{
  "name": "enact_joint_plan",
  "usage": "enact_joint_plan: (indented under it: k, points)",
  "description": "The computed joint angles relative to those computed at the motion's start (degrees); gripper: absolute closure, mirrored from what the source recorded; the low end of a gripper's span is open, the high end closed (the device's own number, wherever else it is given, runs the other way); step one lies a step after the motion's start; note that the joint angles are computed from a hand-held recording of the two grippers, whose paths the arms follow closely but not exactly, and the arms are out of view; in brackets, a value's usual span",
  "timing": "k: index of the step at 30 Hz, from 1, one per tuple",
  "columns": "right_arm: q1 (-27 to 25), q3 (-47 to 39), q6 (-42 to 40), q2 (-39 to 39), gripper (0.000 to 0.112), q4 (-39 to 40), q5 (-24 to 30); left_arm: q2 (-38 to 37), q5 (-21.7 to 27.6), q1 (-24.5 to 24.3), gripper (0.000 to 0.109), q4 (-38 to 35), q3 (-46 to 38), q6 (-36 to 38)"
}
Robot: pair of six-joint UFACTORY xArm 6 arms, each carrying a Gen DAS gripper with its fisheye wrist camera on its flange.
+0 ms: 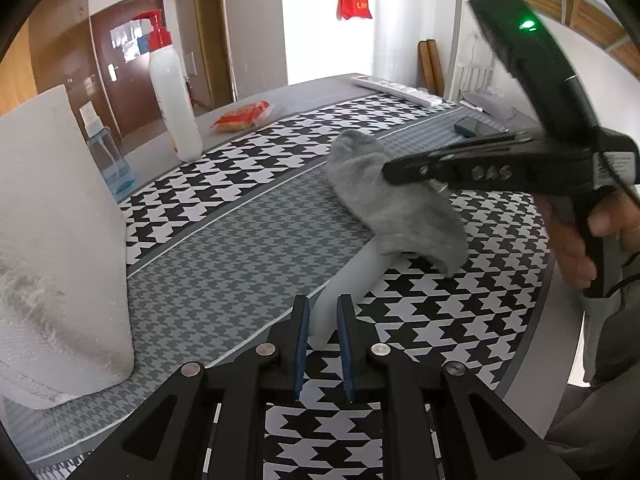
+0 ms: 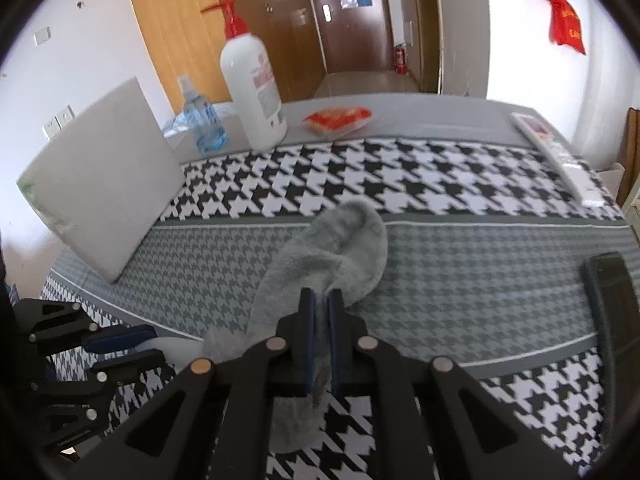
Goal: Organize soft objects
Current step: 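Close the left tool on the white foam roller while the right tool lifts the sock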
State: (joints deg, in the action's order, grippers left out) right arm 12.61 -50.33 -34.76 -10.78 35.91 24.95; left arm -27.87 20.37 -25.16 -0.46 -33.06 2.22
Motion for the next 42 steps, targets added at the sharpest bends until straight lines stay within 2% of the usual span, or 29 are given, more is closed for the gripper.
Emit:
enact_joint_plan:
  k: [2,6,7,13,20,23,25,29,32,33,36,42]
  points:
    - [-0.6,0.5,-0.3,-1.1,0.103,0.4,-0.2,0.0,-0.5,0.1,0.090,0.0,-0.1,0.1]
    - [-1.6,2.6,-0.8,-4.3,0.103,0.3,-1.5,0.4,-0.2,0.0,0.057,0.3,-0.5,-0.7]
    - [-2.0,3.1,-1.0,-5.2,0.103,0.4,-1.7,0.4,-0.4,-0.1,0.055,1.0,-0.5,-1.3]
    - [-3.3,6.0,-2.0,-8.1,0.103,1.9,-1.9,2.6,-0.3,-1.0,0.054,1.3,-2.3,1.3]
    - [-5.0,7.8,-2.9,-10.1,0.103,4.7,0.0,6.7,2.5,-1.0,0.054,-1.5,-5.7,4.7]
    - [-5.3,8.7,-2.1,-11.0,0.103,4.2,0.0,7.5,2.7,-0.8,0.058,-5.1,-6.3,7.9]
    - [-5.3,9.2,-2.1,-11.5,0.103,4.3,0.0,8.3,3.0,-0.3,0.070,-6.2,-7.1,8.3]
    - [-4.9,10.0,-1.9,-12.4,0.103,4.6,-0.4,9.3,3.5,0.0,0.081,-8.2,-8.1,11.3]
    - [-4.7,10.4,-3.2,-13.1,0.103,6.2,-0.7,9.3,2.7,-0.1,0.089,-8.3,-8.1,10.4]
    - [-4.6,10.6,-3.8,-13.5,0.103,7.1,-0.6,9.0,1.9,-0.2,0.098,-9.2,-7.8,10.6]
    - [-4.3,11.0,-4.4,-14.3,0.103,7.8,-0.9,7.4,1.0,-0.5,0.100,-6.1,-6.8,6.7]
    - [-3.5,11.7,-4.7,-16.1,0.103,8.2,-1.4,4.8,-0.6,-1.0,0.101,-6.3,-5.0,5.5]
